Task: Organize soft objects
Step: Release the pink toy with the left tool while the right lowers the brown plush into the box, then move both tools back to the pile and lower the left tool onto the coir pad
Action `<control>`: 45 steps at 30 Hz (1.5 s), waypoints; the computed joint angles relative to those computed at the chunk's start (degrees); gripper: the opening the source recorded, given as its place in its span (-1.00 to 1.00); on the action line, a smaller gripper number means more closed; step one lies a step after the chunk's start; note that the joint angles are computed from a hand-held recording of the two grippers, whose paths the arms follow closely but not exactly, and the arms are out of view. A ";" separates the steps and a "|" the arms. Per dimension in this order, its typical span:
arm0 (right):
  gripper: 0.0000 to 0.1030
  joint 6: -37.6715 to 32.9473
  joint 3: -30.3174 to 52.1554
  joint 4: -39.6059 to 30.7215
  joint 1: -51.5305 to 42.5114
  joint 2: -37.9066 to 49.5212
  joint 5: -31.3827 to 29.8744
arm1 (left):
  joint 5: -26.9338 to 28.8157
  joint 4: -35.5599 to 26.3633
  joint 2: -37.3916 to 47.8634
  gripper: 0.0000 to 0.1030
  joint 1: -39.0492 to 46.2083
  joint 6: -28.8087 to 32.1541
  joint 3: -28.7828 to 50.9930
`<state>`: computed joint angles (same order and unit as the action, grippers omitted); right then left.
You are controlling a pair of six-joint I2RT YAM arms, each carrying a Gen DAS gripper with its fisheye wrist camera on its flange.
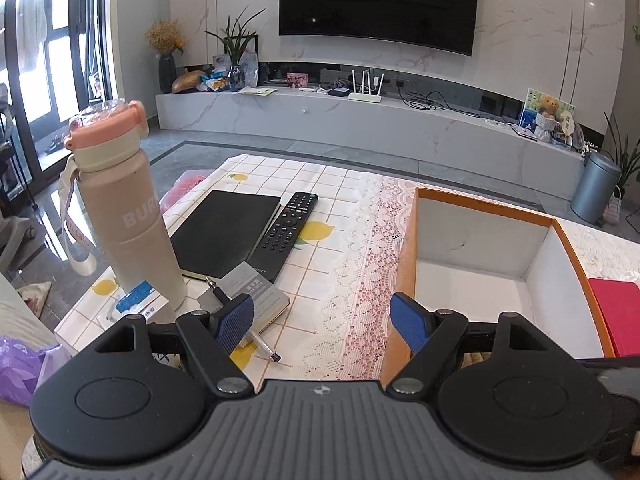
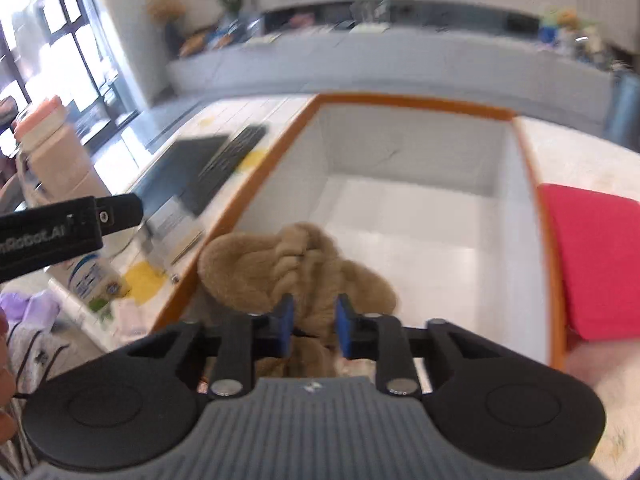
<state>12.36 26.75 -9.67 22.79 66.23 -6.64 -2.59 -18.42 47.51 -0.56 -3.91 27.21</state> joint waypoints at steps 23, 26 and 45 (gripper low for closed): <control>-0.50 1.12 9.80 3.09 9.00 18.23 5.70 | 0.83 -2.58 0.79 0.74 -1.52 -1.84 0.95; -0.17 2.51 7.00 4.23 7.81 13.61 3.05 | 2.05 -4.40 -1.29 0.73 -2.57 -2.78 1.36; 0.22 -8.30 0.13 -17.69 -16.33 -31.37 -0.08 | -8.72 -7.23 -10.32 0.78 -22.87 -12.98 2.16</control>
<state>4.06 26.88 -27.36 6.47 34.86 -6.73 -11.31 -25.65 37.20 -23.43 -16.90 29.37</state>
